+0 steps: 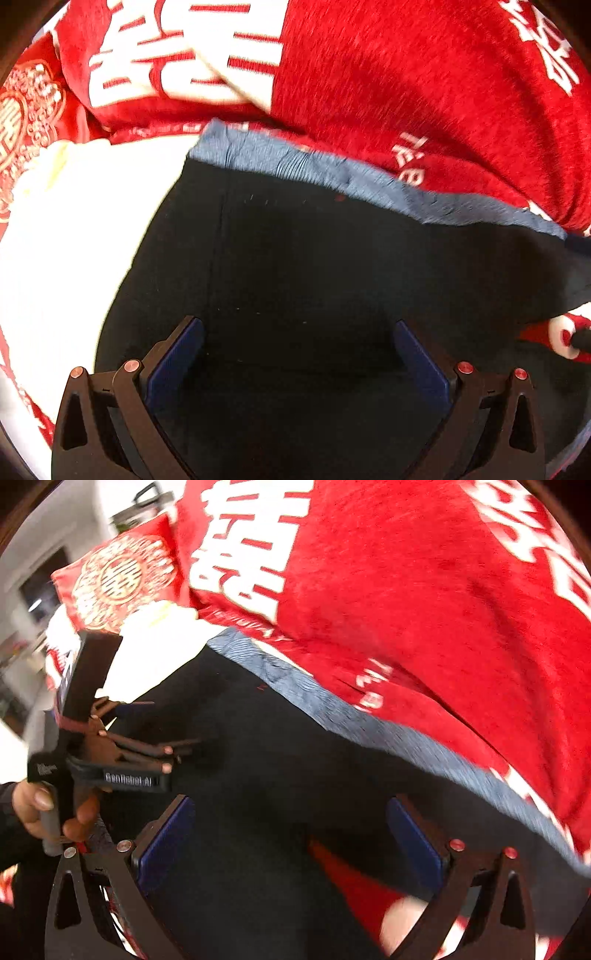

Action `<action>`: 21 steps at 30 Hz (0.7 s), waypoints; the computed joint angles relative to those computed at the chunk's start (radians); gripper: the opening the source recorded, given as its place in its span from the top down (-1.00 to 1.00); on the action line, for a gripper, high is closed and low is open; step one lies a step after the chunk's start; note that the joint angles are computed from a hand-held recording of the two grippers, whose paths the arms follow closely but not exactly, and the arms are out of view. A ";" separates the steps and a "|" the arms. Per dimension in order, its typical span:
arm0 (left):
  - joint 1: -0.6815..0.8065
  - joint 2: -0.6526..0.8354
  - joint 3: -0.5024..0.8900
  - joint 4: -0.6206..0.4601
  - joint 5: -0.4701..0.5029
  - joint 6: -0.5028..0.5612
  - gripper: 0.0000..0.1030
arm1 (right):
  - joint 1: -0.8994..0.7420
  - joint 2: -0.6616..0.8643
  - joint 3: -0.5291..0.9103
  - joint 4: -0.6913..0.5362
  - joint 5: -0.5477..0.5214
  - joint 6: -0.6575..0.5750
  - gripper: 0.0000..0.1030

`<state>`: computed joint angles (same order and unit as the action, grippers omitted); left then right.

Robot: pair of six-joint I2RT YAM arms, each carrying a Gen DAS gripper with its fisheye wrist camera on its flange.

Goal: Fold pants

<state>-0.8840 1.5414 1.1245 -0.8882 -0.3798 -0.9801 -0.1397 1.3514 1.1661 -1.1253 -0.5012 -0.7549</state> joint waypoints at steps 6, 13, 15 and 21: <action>-0.048 0.014 -0.023 0.024 -0.094 -0.013 -1.00 | 0.060 0.338 0.204 0.014 -0.072 -0.035 -1.00; -0.043 -0.020 -0.074 0.078 -0.109 0.007 -1.00 | 0.184 0.625 0.412 0.003 0.032 -0.072 -1.00; -0.042 -0.022 -0.079 0.087 -0.110 0.009 -1.00 | 0.205 0.670 0.451 0.005 0.051 -0.091 -1.00; -0.052 -0.029 -0.100 0.113 -0.130 0.006 -1.00 | 0.279 0.814 0.596 -0.051 0.099 -0.160 -1.00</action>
